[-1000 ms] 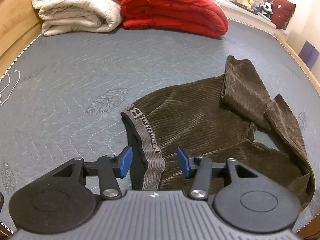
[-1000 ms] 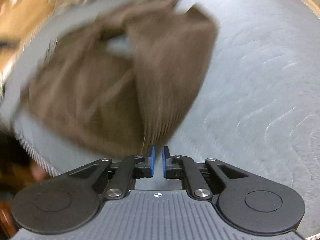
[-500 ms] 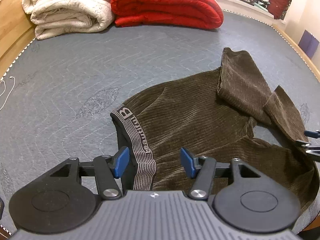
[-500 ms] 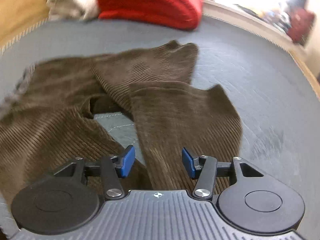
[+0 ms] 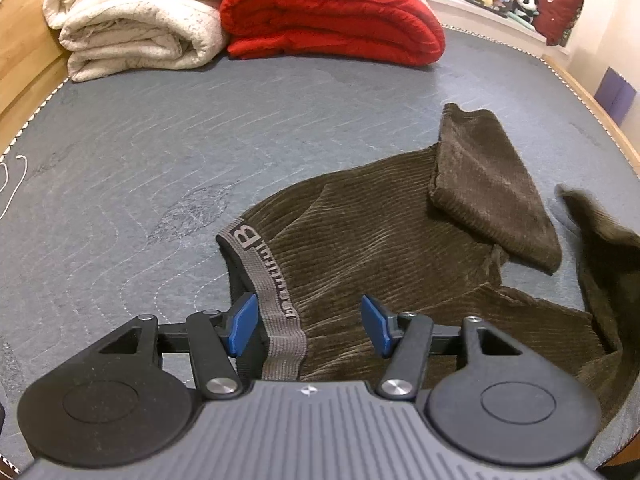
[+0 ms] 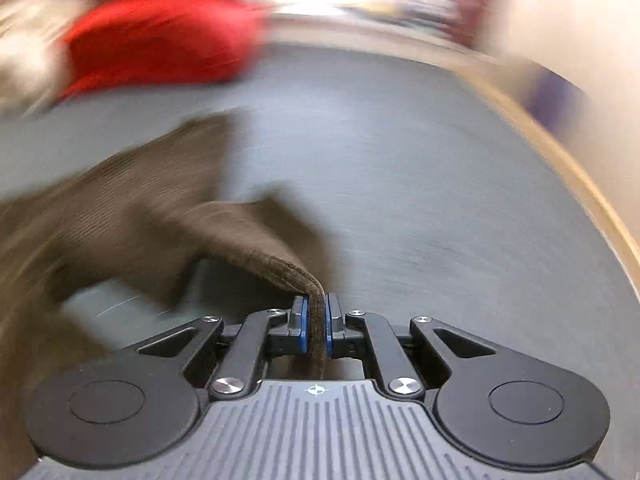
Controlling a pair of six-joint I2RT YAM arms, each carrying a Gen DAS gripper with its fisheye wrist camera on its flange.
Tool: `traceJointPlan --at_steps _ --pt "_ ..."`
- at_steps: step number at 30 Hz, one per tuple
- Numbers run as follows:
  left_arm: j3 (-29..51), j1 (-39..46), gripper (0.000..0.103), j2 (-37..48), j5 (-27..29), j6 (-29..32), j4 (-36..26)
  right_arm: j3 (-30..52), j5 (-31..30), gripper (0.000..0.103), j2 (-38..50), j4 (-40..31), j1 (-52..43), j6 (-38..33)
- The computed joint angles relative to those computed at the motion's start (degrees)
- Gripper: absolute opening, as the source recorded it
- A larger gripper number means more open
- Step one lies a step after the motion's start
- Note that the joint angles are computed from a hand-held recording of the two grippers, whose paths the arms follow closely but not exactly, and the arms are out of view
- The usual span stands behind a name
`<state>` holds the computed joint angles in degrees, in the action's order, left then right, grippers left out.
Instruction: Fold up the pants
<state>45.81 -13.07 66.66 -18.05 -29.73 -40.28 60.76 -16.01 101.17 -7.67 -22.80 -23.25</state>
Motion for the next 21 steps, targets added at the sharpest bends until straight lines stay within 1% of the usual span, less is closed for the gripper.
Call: traceJointPlan --at_steps 1,3,5,6,7,8,9,10,11,13,14,15,16,18,19,21 --pt "0.1 -0.8 0.063 -0.1 -0.2 -0.2 0.0 2.1 1.7 0.008 1.6 -1.2 -3.5 1.5" --pt "0.2 -2.4 0.063 -0.2 -0.9 -0.7 -0.3 9.0 7.7 0.008 7.4 -7.5 -10.7 5.4" --pt "0.2 -3.5 0.063 0.0 -1.3 -0.7 -0.5 17.9 13.7 0.008 15.0 -16.5 -17.4 10.7" --pt "0.2 -4.0 0.063 0.0 -1.5 -0.7 -0.6 22.3 15.2 0.008 18.7 -21.2 -20.4 13.3" --pt "0.2 -4.4 0.063 0.1 -1.8 -0.7 -0.6 26.7 15.4 0.008 22.2 -26.3 -22.9 15.5" --pt "0.1 -4.6 0.063 0.1 -2.0 -0.7 -0.7 31.0 13.0 0.012 25.5 -31.1 -25.9 17.8" --pt "0.0 -4.6 0.063 0.2 -2.0 -0.7 -0.7 32.8 10.9 0.027 26.6 -32.6 -27.8 19.5" --pt "0.0 -4.4 0.063 0.5 -2.0 -0.7 -0.7 33.7 9.4 0.029 26.7 -33.1 -29.0 20.4" --pt "0.1 -4.1 0.063 0.8 -2.0 -0.8 -0.7 33.4 9.0 0.028 25.9 -32.2 -29.7 20.7" --pt "0.1 -3.5 0.064 1.3 -1.8 -1.0 -0.6 30.2 8.7 0.029 23.1 -27.2 -29.7 22.3" --pt "0.2 -3.6 0.064 1.7 -2.0 -1.1 -0.5 29.1 6.1 0.03 22.1 -24.6 -30.4 23.1" --pt "0.4 -3.7 0.065 2.2 -2.2 -1.1 -0.4 30.3 3.9 0.035 22.6 -23.5 -30.9 23.1" --pt "0.5 -3.9 0.065 2.5 -2.3 -1.1 -0.3 29.9 3.1 0.037 22.3 -21.9 -31.0 22.7" --pt "0.4 -4.1 0.066 3.0 -2.4 -1.1 -0.2 30.0 2.2 0.048 23.0 -18.8 -30.8 23.0" --pt "0.4 -4.2 0.067 3.2 -2.5 -1.1 -0.1 30.7 2.3 0.049 23.7 -18.5 -30.5 22.7" --pt "0.2 -4.5 0.068 3.4 -2.8 -0.9 0.0 32.2 4.7 0.049 26.0 -19.3 -29.3 22.0"
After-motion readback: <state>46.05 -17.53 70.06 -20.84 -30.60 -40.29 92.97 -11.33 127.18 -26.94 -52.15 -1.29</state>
